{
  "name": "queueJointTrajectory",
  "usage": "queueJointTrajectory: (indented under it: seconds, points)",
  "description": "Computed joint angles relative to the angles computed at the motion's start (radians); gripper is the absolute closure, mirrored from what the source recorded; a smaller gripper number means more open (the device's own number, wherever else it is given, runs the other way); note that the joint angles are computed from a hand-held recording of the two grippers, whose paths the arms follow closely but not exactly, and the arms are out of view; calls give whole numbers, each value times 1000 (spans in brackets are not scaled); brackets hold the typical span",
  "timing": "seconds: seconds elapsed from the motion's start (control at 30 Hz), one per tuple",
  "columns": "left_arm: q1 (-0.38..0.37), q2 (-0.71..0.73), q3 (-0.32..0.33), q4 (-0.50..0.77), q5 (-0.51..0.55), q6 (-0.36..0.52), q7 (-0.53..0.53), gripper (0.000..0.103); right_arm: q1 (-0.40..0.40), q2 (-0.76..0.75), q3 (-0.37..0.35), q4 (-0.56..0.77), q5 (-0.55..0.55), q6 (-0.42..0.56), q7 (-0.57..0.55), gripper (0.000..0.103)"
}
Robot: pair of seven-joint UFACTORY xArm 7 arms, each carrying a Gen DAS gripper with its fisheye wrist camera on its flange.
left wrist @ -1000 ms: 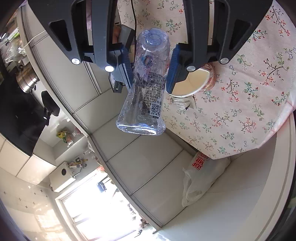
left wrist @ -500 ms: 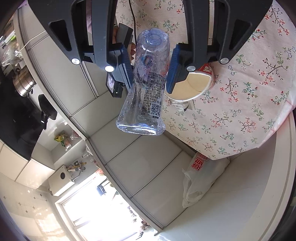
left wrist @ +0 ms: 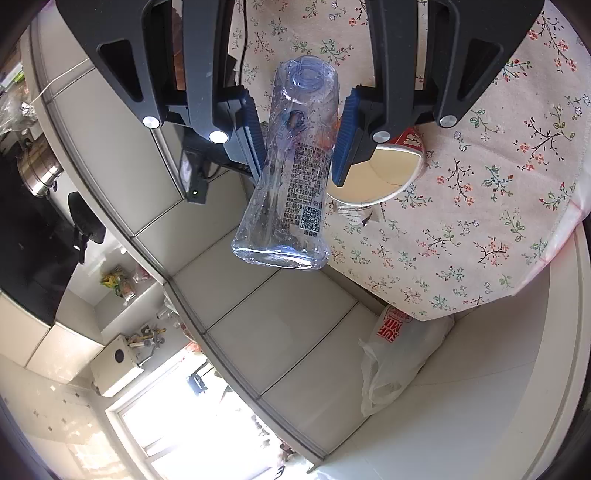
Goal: Collect trash
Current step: 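Carry the milk carton over the brown bin and open the right tool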
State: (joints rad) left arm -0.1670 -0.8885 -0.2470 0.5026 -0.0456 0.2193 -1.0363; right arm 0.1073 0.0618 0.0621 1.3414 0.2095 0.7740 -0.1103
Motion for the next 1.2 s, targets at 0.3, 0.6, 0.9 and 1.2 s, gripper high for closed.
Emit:
queueJointTrajectory:
  seconds: [0.3, 0.6, 0.9, 1.2]
  points:
    - [21, 33, -33, 29, 22, 24, -14, 67, -48, -42, -36, 11, 33, -2, -25, 47]
    - [43, 70, -87, 61, 62, 40, -51, 67, -130, -72, -89, -12, 26, -72, 11, 47]
    - [57, 159, -158, 132, 112, 32, -109, 67, -209, -89, -126, -78, -154, -205, 190, 23]
    - [122, 356, -268, 345, 241, 65, -185, 67, -236, -228, -235, -205, 348, -246, -86, 7]
